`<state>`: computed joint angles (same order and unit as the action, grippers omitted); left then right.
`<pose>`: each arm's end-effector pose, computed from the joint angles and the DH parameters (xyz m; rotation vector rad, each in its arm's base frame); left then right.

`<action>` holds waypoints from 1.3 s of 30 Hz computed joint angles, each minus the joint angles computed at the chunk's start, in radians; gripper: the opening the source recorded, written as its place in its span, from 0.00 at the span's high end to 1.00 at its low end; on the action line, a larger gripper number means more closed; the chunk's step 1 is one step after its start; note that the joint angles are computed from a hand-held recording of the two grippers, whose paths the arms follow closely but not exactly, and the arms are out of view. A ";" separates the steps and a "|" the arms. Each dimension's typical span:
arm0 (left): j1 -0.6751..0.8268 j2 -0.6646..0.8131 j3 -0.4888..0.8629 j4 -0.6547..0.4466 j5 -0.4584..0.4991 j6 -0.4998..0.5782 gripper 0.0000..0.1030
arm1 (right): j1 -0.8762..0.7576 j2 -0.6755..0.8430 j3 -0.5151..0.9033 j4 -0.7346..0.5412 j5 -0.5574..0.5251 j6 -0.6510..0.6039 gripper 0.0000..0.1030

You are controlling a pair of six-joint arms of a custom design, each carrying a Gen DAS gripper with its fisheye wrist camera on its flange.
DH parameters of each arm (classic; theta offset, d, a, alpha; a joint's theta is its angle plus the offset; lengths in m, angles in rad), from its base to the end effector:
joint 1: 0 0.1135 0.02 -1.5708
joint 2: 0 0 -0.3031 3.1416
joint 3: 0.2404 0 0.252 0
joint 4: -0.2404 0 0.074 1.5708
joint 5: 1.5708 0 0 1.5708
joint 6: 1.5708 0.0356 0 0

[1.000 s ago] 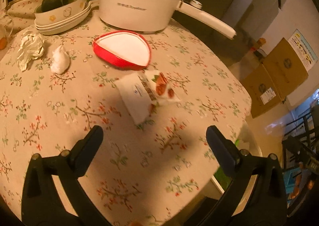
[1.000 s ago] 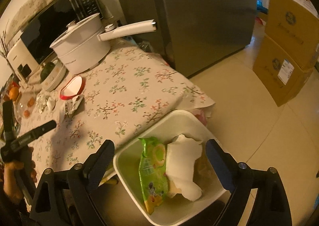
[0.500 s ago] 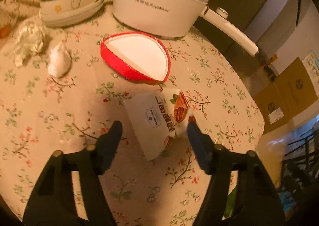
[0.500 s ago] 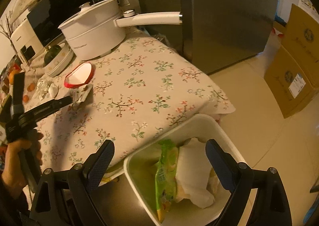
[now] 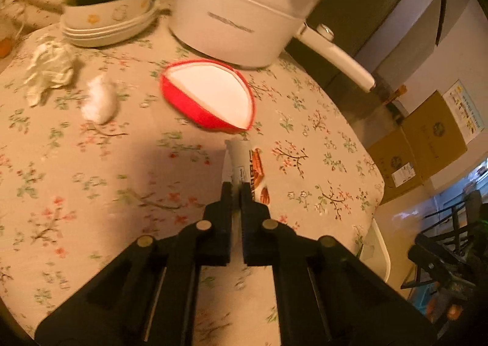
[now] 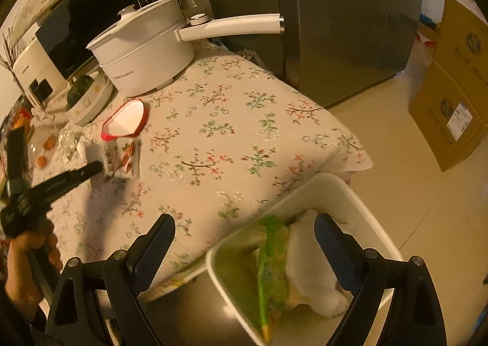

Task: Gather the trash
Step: 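Grasp the red-rimmed white lid with the right tool while the left tool holds the wrapper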

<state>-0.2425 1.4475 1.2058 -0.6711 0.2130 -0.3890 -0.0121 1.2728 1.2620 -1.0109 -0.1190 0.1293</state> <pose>0.2906 -0.0796 0.3279 -0.0931 2.5305 -0.5254 0.2335 0.0014 0.3673 0.1398 2.5902 0.1970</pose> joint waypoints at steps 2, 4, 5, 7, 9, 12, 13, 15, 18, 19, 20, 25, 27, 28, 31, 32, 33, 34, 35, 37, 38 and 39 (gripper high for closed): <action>0.050 -0.030 -0.011 -0.019 0.032 0.026 0.95 | 0.034 0.010 0.006 0.010 0.008 0.041 0.09; 0.106 -0.066 -0.020 -0.044 0.066 0.057 0.95 | 0.076 0.023 0.015 0.018 0.020 0.083 0.09; 0.140 -0.085 -0.024 -0.056 0.087 0.073 0.95 | 0.103 0.031 0.020 0.025 0.026 0.106 0.09; 0.202 -0.116 -0.025 -0.086 0.118 0.115 0.95 | 0.165 0.050 0.031 0.042 0.049 0.147 0.09; 0.260 -0.144 -0.020 -0.117 0.139 0.166 0.95 | 0.233 0.095 0.064 0.045 0.078 0.177 0.09; 0.348 -0.174 -0.007 -0.156 0.180 0.246 0.95 | 0.356 0.182 0.130 0.075 0.120 0.186 0.09; 0.382 -0.180 -0.001 -0.173 0.203 0.273 0.95 | 0.389 0.208 0.149 0.082 0.138 0.178 0.09; 0.457 -0.187 0.009 -0.206 0.265 0.312 0.95 | 0.459 0.282 0.200 0.094 0.185 0.151 0.09; 0.554 -0.189 0.021 -0.248 0.350 0.347 0.95 | 0.533 0.382 0.269 0.137 0.239 0.133 0.09; 0.594 -0.189 0.028 -0.268 0.382 0.367 0.95 | 0.551 0.415 0.290 0.158 0.249 0.132 0.10; 0.617 -0.187 0.033 -0.282 0.400 0.381 0.95 | 0.565 0.445 0.312 0.175 0.259 0.131 0.10; 0.729 -0.164 0.078 -0.352 0.505 0.446 0.95 | 0.606 0.579 0.416 0.218 0.328 0.122 0.10; 0.761 -0.154 0.098 -0.370 0.537 0.462 0.95 | 0.613 0.632 0.468 0.210 0.365 0.088 0.11; 0.767 -0.151 0.105 -0.374 0.545 0.464 0.95 | 0.618 0.656 0.494 0.200 0.382 0.070 0.11; 0.776 -0.142 0.119 -0.385 0.570 0.470 0.95 | 0.632 0.730 0.574 0.165 0.445 0.002 0.11; 0.773 -0.139 0.120 -0.384 0.572 0.469 0.95 | 0.637 0.753 0.600 0.155 0.465 -0.017 0.11; 0.770 -0.137 0.120 -0.382 0.570 0.469 0.95 | 0.638 0.770 0.618 0.149 0.475 -0.030 0.12; 0.768 -0.136 0.119 -0.380 0.568 0.468 0.95 | 0.638 0.793 0.644 0.135 0.481 -0.044 0.15; 0.763 -0.133 0.116 -0.373 0.563 0.460 0.95 | 0.638 0.814 0.670 0.121 0.485 -0.056 0.18; 0.760 -0.128 0.112 -0.372 0.561 0.454 0.95 | 0.635 0.840 0.701 0.109 0.478 -0.072 0.27; 0.759 -0.126 0.112 -0.373 0.559 0.454 0.95 | 0.631 0.853 0.716 0.102 0.464 -0.075 0.29; 0.758 -0.125 0.111 -0.373 0.557 0.452 0.95 | 0.627 0.861 0.726 0.097 0.449 -0.075 0.36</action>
